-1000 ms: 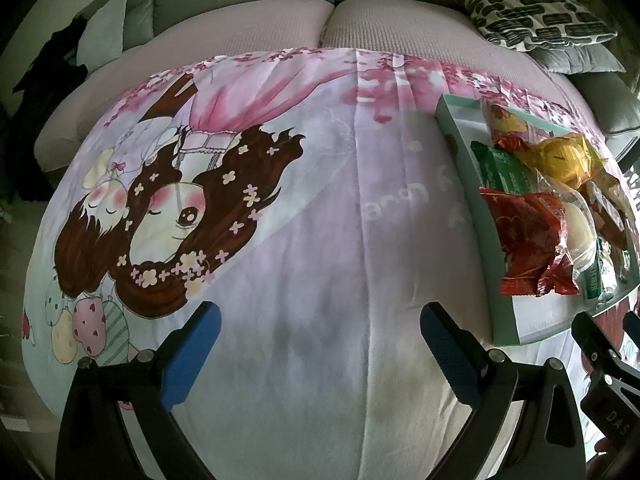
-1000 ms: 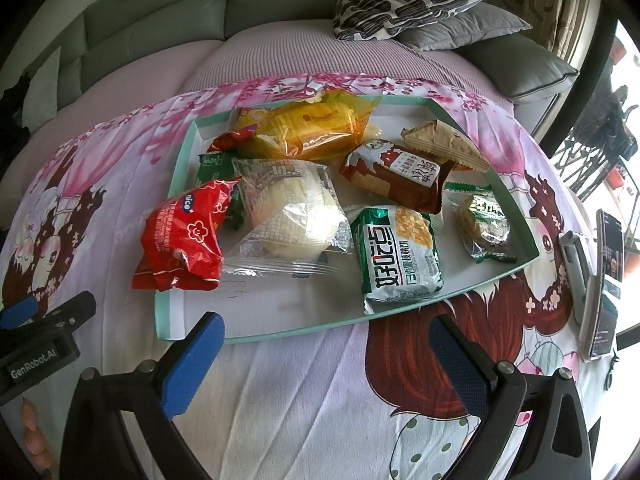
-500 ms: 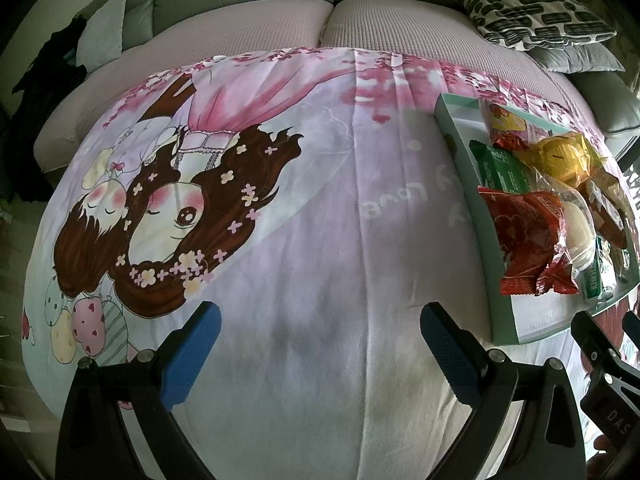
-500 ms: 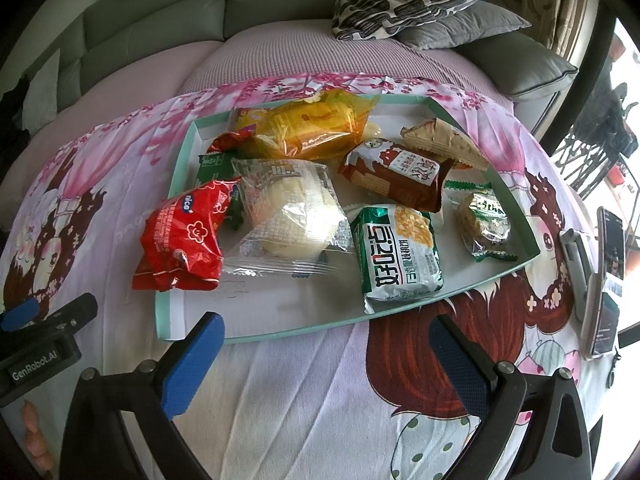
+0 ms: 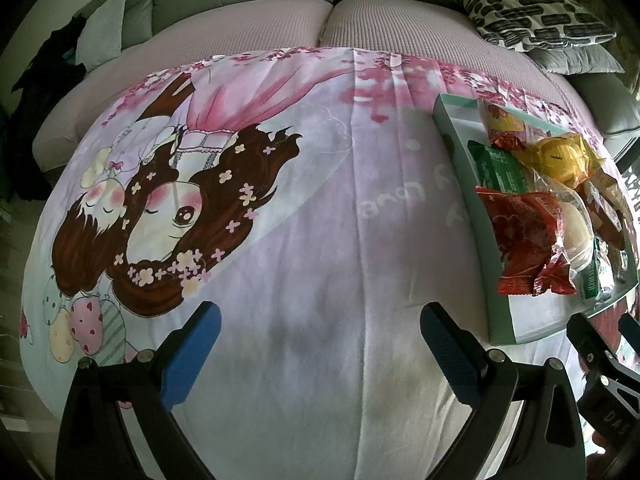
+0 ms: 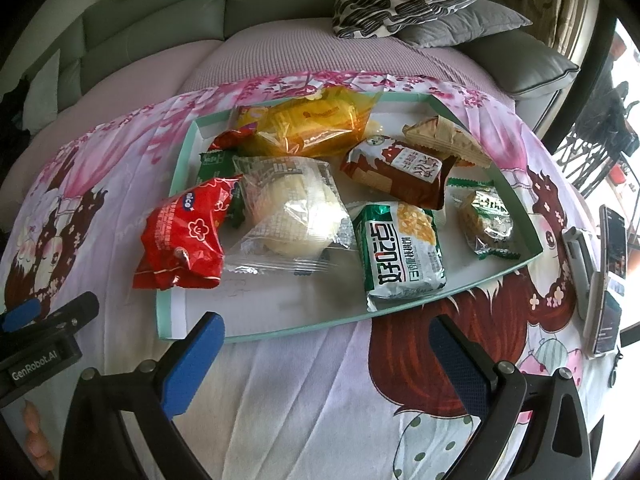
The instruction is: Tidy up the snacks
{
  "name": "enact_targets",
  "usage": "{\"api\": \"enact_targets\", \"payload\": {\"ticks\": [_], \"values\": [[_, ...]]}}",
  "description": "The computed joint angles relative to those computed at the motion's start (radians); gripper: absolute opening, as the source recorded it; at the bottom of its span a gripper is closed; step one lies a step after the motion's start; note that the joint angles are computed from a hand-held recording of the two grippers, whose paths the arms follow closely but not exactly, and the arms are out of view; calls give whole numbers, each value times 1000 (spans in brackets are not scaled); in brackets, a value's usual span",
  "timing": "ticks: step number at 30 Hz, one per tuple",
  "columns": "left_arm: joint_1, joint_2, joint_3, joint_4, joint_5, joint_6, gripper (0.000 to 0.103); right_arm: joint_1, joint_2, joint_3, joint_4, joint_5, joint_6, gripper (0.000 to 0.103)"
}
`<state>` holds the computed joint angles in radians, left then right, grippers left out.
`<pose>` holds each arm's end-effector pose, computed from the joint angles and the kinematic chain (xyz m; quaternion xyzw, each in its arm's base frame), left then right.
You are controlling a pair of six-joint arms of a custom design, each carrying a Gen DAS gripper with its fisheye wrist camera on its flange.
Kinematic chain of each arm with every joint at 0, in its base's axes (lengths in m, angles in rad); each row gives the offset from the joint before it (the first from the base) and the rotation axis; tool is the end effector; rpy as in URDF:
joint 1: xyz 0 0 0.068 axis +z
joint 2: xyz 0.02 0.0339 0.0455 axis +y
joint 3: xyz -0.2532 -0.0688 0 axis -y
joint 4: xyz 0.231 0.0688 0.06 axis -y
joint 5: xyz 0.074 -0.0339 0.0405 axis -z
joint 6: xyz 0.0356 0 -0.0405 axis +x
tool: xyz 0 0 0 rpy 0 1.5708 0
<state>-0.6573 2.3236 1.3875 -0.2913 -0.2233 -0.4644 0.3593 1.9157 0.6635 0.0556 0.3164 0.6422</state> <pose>0.3333 -0.2473 0.0455 0.0753 0.9764 0.0026 0.2022 0.2607 0.0861 0.0508 0.1658 0.9565 -0.0476 0.2354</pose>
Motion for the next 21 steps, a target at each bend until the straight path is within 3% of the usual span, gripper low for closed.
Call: {"api": "enact_targets", "payload": {"ticks": [21], "values": [[9, -24, -34, 32, 11, -1, 100, 4, 7, 2, 3, -2, -2, 103]]}}
